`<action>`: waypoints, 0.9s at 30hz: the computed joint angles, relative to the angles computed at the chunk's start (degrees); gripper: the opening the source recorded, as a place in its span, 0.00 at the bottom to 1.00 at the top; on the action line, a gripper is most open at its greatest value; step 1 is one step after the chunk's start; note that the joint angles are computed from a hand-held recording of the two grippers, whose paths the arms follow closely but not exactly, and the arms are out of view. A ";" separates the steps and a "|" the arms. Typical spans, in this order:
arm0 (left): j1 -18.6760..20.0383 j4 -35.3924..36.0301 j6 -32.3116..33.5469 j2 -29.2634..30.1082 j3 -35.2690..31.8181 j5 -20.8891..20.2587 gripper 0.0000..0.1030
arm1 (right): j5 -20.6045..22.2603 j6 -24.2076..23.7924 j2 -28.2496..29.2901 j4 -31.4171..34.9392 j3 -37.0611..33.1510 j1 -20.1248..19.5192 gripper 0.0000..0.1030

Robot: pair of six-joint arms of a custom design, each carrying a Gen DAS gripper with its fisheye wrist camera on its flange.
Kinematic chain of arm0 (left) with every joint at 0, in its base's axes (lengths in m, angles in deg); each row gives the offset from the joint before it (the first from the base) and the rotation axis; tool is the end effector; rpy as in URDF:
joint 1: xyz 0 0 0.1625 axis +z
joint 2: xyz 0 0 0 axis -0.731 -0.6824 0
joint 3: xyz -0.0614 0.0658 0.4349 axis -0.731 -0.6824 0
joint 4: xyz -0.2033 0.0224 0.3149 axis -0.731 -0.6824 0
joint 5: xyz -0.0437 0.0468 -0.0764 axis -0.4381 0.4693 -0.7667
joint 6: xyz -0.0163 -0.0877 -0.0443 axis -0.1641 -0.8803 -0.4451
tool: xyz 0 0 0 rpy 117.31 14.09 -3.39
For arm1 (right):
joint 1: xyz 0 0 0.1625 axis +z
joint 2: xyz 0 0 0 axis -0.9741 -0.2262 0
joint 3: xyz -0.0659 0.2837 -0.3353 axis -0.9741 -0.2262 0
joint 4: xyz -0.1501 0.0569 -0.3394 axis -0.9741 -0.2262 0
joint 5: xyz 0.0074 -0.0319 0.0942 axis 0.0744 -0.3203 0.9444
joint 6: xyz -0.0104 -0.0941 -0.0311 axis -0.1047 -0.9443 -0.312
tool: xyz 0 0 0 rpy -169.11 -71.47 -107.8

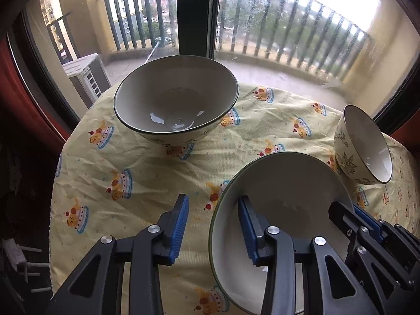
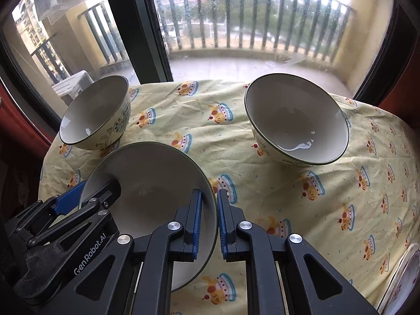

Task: Organize plates and bowls
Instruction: 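Grasp the rim of the large white bowl with the right tool, then carry the large bowl toward the plate stack with the right tool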

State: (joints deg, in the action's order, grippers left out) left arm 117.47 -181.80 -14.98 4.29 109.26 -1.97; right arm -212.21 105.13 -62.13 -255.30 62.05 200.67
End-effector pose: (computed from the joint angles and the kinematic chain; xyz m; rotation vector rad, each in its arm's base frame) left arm 0.0355 -0.5069 0.2847 0.2581 2.3711 -0.5361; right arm 0.3951 -0.4899 -0.1312 0.1334 -2.3317 0.6229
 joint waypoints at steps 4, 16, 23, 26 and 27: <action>-0.04 0.57 0.73 -0.26 0.57 -0.09 0.31 | 0.70 -0.11 -0.30 -0.63 0.13 -0.17 0.15; -1.24 1.05 2.34 -2.27 2.38 -0.90 0.18 | 1.70 1.02 -1.73 -0.09 2.13 0.33 0.12; -2.99 3.04 -0.07 -4.30 5.12 -1.57 0.18 | 0.63 3.52 -3.37 0.57 5.42 1.39 0.12; -4.01 4.09 -1.49 -5.32 6.63 -2.08 0.18 | 0.17 5.25 -4.54 0.27 7.83 1.77 0.12; -4.51 4.13 -1.87 -5.64 7.33 -1.96 0.18 | 0.20 5.99 -4.95 -0.08 8.73 1.86 0.12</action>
State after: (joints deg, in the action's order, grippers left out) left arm 112.96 -177.67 -16.85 -1.35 116.59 -3.93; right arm -212.01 111.12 -67.08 -255.39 70.78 202.53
